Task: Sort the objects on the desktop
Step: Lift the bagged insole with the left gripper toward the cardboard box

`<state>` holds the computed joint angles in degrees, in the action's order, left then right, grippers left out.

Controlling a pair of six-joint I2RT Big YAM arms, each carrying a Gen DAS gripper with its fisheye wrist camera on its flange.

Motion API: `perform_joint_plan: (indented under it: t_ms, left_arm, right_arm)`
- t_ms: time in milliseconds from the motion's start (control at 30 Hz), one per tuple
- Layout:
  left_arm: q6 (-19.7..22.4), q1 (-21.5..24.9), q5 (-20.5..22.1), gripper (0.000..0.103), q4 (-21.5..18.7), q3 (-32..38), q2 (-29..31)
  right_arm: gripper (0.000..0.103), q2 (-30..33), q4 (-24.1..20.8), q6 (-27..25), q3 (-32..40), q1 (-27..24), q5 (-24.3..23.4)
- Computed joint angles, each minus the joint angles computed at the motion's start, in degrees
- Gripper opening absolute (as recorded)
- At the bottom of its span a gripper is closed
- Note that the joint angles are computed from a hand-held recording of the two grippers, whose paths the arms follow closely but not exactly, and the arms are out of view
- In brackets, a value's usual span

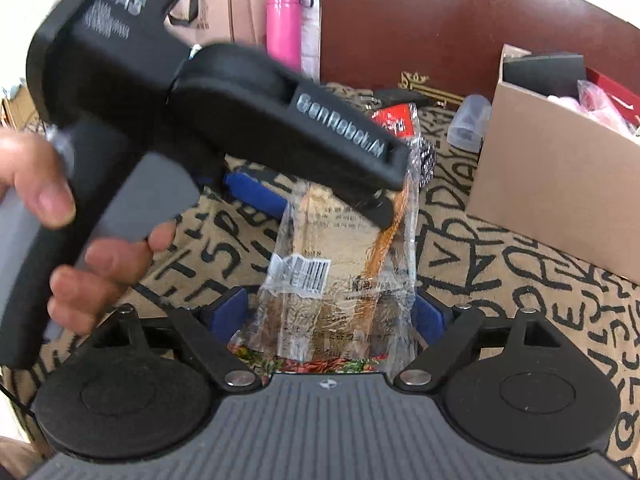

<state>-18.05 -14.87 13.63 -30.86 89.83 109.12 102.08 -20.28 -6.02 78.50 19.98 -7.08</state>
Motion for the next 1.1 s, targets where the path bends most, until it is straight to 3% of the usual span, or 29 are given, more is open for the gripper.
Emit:
perform_joint_plan:
  t_ms: [200, 300, 467, 867, 1100]
  left_arm:
    - [1.4, 0.2, 1.6, 0.094, 0.0, 2.8, 2.4]
    - [2.4, 0.1, 2.1, 0.093, 0.2, 3.2, 2.8]
    - [4.8, -0.8, -0.1, 0.079, 0.5, 3.1, 2.6]
    - [2.7, -1.1, -2.5, 0.077, 1.4, -0.1, -0.3]
    - [1.7, -2.0, -5.5, 0.077, 4.1, -3.8, -4.9]
  right_arm:
    - [0.086, 1.0, -1.1, 0.8, 0.9, -0.8, -2.0]
    - [0.080, 1.2, -1.2, 0.0, 1.2, -1.0, -3.1]
    - [0.071, 1.5, -2.1, -1.2, 2.0, -1.3, -4.1]
    - [0.061, -0.6, -1.7, -1.5, 0.3, -1.7, -6.8]
    - [0.060, -4.4, 1.3, -2.9, -3.1, -1.8, -8.2]
